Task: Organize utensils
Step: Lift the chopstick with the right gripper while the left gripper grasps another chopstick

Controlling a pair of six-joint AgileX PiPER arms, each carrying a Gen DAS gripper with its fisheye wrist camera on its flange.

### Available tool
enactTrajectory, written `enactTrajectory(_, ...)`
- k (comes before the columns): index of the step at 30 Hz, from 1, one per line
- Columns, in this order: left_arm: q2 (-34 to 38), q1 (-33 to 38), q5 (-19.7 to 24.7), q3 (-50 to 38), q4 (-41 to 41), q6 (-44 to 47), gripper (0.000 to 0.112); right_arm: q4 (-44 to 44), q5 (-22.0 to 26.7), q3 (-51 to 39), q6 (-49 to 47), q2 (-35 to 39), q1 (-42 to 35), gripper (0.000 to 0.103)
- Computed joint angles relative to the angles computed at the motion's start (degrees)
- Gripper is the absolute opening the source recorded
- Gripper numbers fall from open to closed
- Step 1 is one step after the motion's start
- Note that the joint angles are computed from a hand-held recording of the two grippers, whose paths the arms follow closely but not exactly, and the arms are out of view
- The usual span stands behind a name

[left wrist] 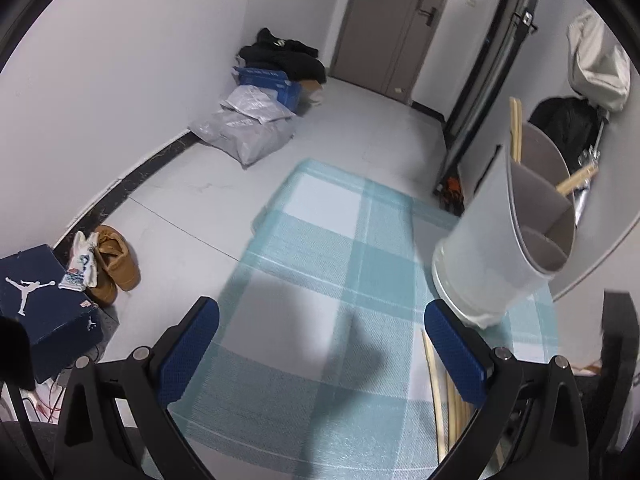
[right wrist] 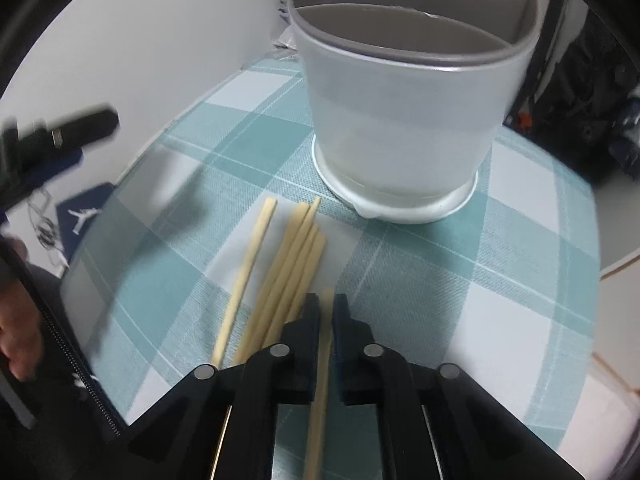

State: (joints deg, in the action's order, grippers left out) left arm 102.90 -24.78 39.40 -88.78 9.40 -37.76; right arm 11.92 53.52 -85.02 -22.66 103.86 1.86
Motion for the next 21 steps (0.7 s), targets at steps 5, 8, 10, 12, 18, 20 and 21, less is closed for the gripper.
enactTrajectory(5, 1.76, -1.61, 2.10, -2.10, -2.07, 3.75, 0.101, 10.65, 1.58, -1.68, -1.96, 0.65, -6.09, 0.005)
enactTrajectory(8, 3.26, -3.28, 4.86, -4.67, -1.30, 5.28, 0.101, 20.07, 3.78, -2.59, -3.64, 1.42, -11.83, 0.005)
enactTrajectory(10, 5.73, -4.21, 8.80, -8.35, -1.20, 6.66, 0.101, 27.82, 6.30, -2.82, -5.59, 2.54, -16.29, 0.005)
enactTrajectory(12, 8.49, -4.15, 12.99, -12.42, -3.98, 10.46, 0.101, 35.35, 8.59, -2.08, -7.63, 3.72, -20.78, 0.005)
enactTrajectory(18, 13.35, -4.43, 21.61, -19.99, -6.65, 12.37, 0.101, 43.89, 11.60, 0.25, -11.20, 4.52, -27.37, 0.005)
enactTrajectory(20, 14.60, -4.86, 23.35, -22.49, -6.38, 12.73, 0.100, 46.45, 12.16, 1.79, -12.60, 3.77, -29.16, 0.005)
enactTrajectory(21, 15.32, -5.24, 24.14, -23.69, -5.86, 12.49, 0.100, 47.55, 12.14, 2.44, -13.03, 3.34, -30.07, 0.005)
